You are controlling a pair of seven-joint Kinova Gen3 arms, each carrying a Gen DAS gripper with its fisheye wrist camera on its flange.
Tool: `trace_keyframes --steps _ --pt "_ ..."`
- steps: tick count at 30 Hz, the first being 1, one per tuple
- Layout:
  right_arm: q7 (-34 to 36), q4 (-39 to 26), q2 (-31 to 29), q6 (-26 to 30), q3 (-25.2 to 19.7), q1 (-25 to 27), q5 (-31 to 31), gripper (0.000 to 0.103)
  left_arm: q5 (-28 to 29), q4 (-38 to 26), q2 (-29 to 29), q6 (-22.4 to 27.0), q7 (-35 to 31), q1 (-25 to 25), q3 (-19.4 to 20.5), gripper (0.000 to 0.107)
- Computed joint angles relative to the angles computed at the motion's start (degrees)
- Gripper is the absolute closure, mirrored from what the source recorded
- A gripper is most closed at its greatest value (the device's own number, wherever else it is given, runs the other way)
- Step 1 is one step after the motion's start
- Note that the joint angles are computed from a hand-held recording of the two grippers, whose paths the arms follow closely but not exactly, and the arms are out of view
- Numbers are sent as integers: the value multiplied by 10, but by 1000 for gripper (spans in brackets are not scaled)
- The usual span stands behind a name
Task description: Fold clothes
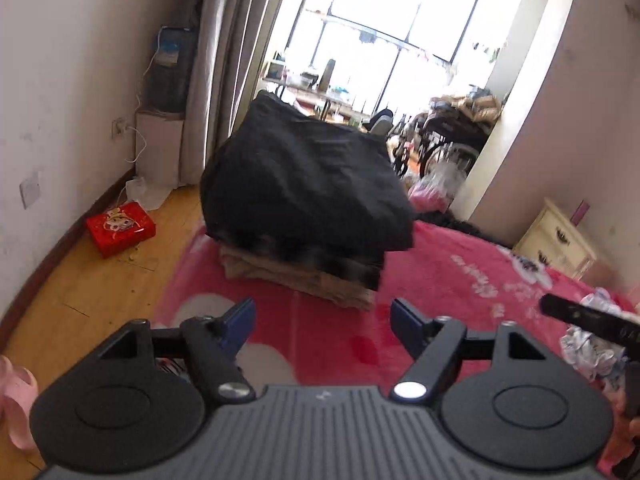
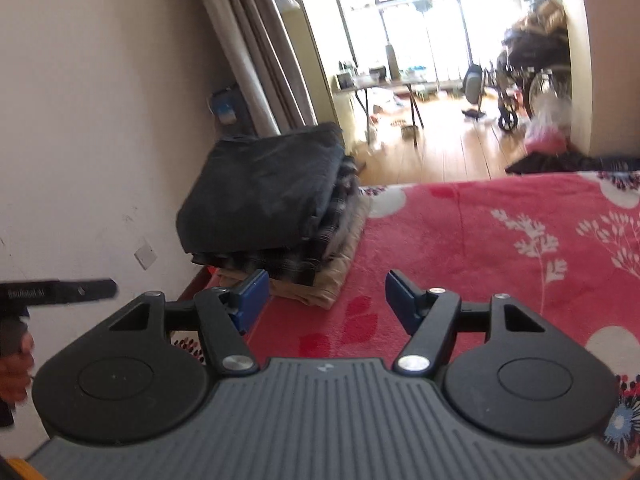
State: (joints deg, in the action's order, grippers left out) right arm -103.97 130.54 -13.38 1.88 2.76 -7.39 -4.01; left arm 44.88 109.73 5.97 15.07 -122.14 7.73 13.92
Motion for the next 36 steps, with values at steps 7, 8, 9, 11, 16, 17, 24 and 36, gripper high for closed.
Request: trace_keyframes --steps 7,8,9,11,16,17,24,36 --pt "-130 5 -108 120 -186 124 66 38 23 98 -156 -55 8 -40 52 13" --pt "-133 -4 -121 143 -212 147 49 38 3 101 -182 -47 31 -44 52 10" --pt "-128 -14 -136 166 -228 160 32 38 -16 101 -209 -35 54 -55 55 7" --pt "-118 -39 -155 213 -244 164 23 36 -50 90 -262 11 101 -95 72 4" --pt "-173 -109 -190 329 -306 178 55 22 -167 37 -328 127 209 -155 114 4" --pt "-177 -122 -197 353 -318 186 52 21 -189 25 -336 151 232 -160 119 4" --pt "-231 -179 -222 461 -349 170 75 14 -255 -15 -391 269 327 -178 131 4" --pt "-305 -235 -238 574 -414 153 121 1 -381 -7 -468 371 480 -181 142 4"
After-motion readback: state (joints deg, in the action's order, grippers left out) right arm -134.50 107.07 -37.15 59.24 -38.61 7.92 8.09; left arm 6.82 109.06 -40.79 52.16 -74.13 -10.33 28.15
